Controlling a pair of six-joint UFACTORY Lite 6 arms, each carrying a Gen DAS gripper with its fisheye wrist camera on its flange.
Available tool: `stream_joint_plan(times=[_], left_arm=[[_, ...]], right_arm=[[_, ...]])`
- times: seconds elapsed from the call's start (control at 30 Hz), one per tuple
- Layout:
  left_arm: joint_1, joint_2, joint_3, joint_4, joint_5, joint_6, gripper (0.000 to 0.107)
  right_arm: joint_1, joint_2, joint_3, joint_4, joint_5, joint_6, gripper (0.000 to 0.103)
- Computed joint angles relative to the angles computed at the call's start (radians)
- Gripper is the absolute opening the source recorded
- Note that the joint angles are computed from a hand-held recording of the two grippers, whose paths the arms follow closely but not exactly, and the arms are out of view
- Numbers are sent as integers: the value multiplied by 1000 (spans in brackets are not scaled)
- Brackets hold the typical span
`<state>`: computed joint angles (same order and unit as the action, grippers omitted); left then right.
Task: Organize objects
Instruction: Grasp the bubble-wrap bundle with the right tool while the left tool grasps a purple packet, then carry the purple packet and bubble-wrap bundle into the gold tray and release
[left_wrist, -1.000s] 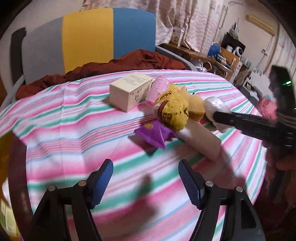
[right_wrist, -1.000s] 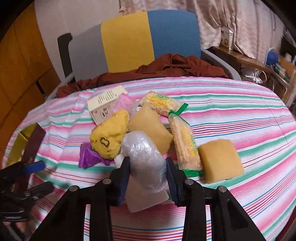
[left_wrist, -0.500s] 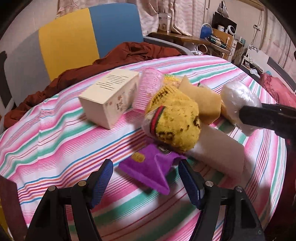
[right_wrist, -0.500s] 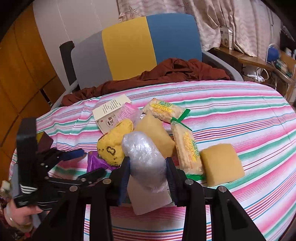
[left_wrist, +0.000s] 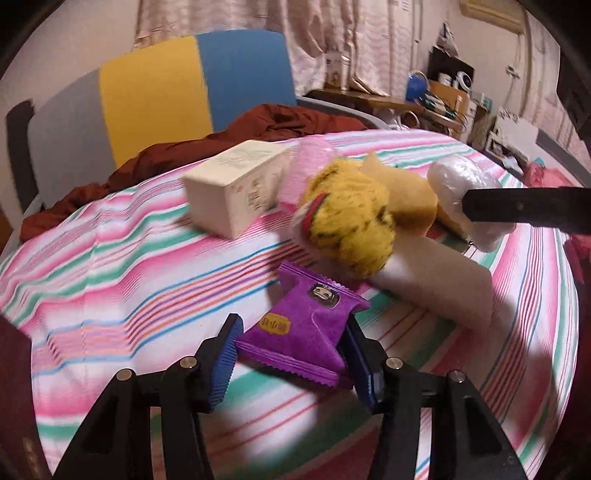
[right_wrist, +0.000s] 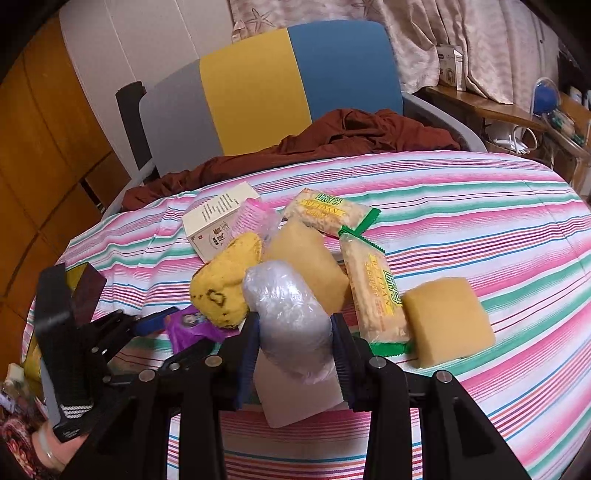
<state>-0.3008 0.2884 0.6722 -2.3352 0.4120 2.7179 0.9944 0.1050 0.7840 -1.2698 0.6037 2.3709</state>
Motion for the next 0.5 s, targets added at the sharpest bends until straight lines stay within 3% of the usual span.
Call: stream_joint_plan(times=[0.3,0.5], left_arm=[[213,-169,-159,280,102,-271,55],[458,-400,-256,617,219,-504,55]], right_arm=[[29,13,17,-14,41,2,38],[48,37,41,-38,61,5,38]])
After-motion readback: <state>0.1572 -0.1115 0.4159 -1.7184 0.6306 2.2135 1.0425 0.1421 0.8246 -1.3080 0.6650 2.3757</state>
